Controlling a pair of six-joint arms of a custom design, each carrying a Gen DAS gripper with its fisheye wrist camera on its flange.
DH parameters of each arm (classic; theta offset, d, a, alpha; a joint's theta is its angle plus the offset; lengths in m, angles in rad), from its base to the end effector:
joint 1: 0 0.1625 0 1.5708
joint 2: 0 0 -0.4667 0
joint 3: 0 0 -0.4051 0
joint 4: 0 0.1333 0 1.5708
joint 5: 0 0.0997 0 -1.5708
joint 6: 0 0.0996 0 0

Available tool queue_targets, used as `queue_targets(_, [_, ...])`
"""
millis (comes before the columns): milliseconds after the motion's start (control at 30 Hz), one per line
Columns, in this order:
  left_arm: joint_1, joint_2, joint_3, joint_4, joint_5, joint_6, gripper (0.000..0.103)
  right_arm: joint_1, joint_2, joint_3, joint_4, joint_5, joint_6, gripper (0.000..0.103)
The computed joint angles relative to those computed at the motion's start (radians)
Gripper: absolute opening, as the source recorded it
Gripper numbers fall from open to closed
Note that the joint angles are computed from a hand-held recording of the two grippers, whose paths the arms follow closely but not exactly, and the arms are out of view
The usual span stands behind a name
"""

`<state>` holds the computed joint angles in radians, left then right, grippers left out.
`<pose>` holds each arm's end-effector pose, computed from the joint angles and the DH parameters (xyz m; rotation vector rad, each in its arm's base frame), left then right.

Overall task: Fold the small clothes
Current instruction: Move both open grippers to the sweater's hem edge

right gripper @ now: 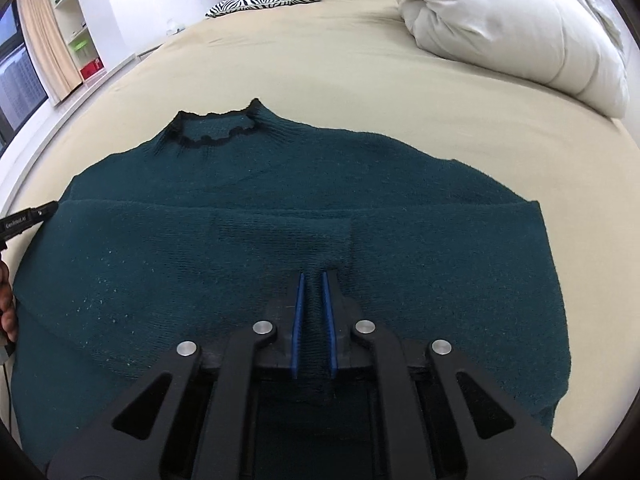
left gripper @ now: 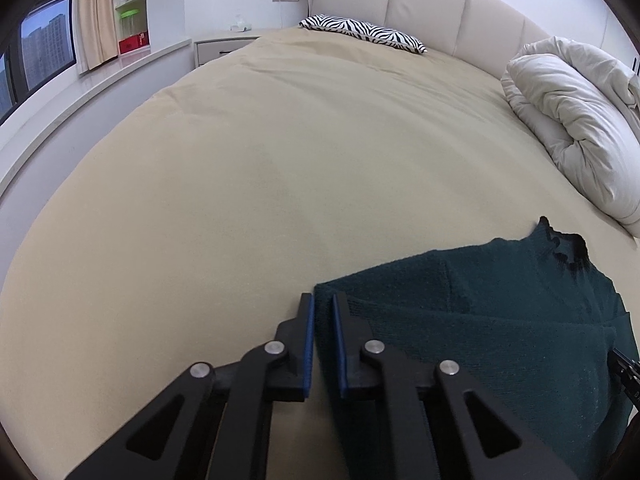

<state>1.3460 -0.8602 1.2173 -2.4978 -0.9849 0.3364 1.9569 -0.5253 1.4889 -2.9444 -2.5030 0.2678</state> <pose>0.0025 -0.8342 0.3586 0.4703 2.4132 -0.6751 0.3318 -0.6747 0.0491 -0.1022 -2.2665 0.8089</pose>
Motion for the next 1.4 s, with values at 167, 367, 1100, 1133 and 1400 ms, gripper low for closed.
queue_targets(167, [0.005,0.004,-0.019,0.023,-0.013,-0.021,0.011,-0.009,0.0,0.012,-0.04,0.018,-0.003,0.008])
queue_targets(367, [-0.039,-0.1,0.131,-0.094,0.006,0.073,0.011,0.031,-0.033,0.064,-0.171,0.021,0.024,0.012])
queue_targets(1100, [-0.062,-0.228,0.321,-0.056,0.023,0.115,0.019,0.069,-0.104,0.22,-0.191,0.133,0.184,0.012])
queue_targets(1133, [-0.063,-0.256,0.338,-0.048,0.001,0.11,0.028,0.094,-0.113,0.244,-0.244,0.123,0.155,0.012])
queue_targets(1400, [-0.02,-0.554,0.53,0.135,-0.256,0.026,0.072,0.254,-0.18,0.479,-0.571,0.067,0.187,0.076])
